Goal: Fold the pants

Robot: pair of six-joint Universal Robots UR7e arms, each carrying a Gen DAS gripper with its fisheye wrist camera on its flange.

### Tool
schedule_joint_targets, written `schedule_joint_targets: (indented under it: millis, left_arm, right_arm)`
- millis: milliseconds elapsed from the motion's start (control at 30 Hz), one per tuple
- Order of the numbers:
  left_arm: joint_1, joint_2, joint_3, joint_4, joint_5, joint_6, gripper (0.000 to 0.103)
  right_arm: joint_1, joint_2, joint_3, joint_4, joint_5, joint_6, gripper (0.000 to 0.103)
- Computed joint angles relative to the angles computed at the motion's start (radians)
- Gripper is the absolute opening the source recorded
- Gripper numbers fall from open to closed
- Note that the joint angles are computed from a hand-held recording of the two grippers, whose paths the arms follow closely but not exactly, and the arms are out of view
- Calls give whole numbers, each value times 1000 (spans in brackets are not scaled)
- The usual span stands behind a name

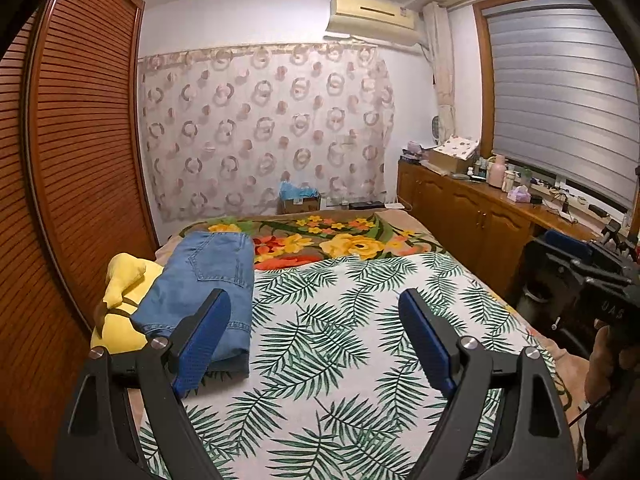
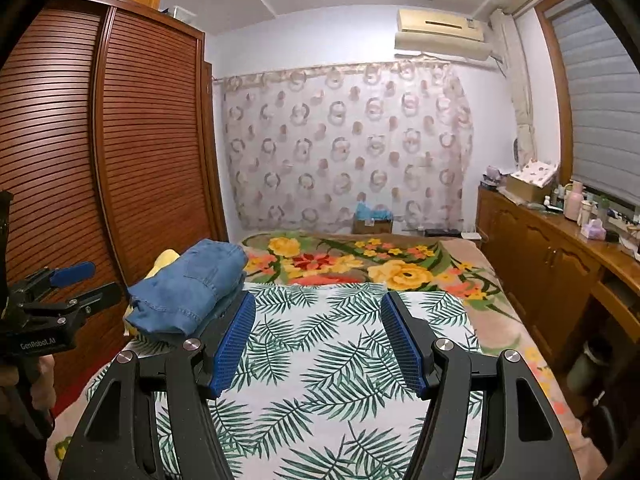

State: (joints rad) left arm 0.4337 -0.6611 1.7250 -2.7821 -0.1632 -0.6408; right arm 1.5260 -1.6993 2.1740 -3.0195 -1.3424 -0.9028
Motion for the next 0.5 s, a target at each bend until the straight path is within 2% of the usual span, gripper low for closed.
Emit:
schedule_joint_targets:
  millis: [267,333,500]
  left_arm:
    - [-4,5,-4,1,7,0,86]
    - [-4,-4,-3,52,4,-38,86]
    - [-5,-12,3,64,4,-52,86]
  right_arm:
    - [-10,32,-23,-3,6,4,67]
    - [-17,34,-23,-3,13,1,67]
    - [-15,41,-23,-11,13,0,67]
